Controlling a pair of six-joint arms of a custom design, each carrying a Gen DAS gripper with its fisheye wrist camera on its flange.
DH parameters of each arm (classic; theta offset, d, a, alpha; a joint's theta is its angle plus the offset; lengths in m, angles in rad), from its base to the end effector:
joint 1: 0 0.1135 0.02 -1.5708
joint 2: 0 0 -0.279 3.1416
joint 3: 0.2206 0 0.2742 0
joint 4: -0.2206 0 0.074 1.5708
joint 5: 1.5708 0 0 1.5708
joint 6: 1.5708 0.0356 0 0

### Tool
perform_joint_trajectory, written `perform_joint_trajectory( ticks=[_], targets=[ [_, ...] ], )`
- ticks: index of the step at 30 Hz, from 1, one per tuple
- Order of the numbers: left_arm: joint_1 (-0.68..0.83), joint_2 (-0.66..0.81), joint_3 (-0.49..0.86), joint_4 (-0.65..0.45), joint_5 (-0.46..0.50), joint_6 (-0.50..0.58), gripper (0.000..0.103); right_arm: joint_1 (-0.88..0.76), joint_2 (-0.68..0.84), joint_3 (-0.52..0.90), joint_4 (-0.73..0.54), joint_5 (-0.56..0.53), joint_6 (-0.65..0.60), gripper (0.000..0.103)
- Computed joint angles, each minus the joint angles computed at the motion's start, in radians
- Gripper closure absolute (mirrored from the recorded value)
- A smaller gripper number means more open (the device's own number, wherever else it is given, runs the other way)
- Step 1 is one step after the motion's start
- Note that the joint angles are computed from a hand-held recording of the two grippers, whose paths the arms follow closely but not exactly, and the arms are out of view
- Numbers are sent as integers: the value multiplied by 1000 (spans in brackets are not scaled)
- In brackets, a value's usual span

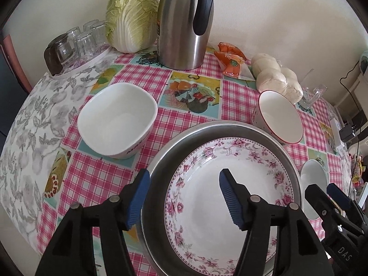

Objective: Organize plates and bowls
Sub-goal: 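Move both tools toward the red-rimmed strawberry-print bowl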

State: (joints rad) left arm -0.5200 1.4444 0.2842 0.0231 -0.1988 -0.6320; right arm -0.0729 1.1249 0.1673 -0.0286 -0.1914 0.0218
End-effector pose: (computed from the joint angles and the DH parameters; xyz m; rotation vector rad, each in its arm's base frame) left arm 0.1705 -0.0895 0.0701 -0.2080 2.6628 -0.0971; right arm 0.1629 -0.0051 0.0901 0.0470 2.5447 0.2246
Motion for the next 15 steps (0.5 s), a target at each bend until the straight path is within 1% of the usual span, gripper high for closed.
perform_joint_trajectory(
  ticks=[1, 2, 3, 5, 7, 9, 13, 15],
  targets=[
    [1, 9, 4, -3, -3, -1, 37, -2, 0, -1, 2, -2, -3, 3],
    [0, 18, 9, -8, -9, -4, 33, -3, 1, -2, 6, -6, -6, 0],
    [-3, 19, 10, -17, -18, -8, 25, -1, 1, -4, 10, -8, -7, 0],
    [-6, 25, 14, -25, -40, -19, 20, 3, 3, -5, 15, -9, -9, 0],
    [-2, 21, 12, -30, -59, -24, 17, 4, -3, -8, 20, -13, -5, 0],
    [5, 17, 10, -31, -83, -30, 9, -6, -12, -10, 23, -24, -4, 0],
    [28, -2, 5, -19, -110, -38, 8, -40, -17, -8, 37, -40, -1, 0],
    [31, -8, 3, -6, -126, -39, 6, -64, -17, -12, 57, -46, 2, 0]
  ],
)
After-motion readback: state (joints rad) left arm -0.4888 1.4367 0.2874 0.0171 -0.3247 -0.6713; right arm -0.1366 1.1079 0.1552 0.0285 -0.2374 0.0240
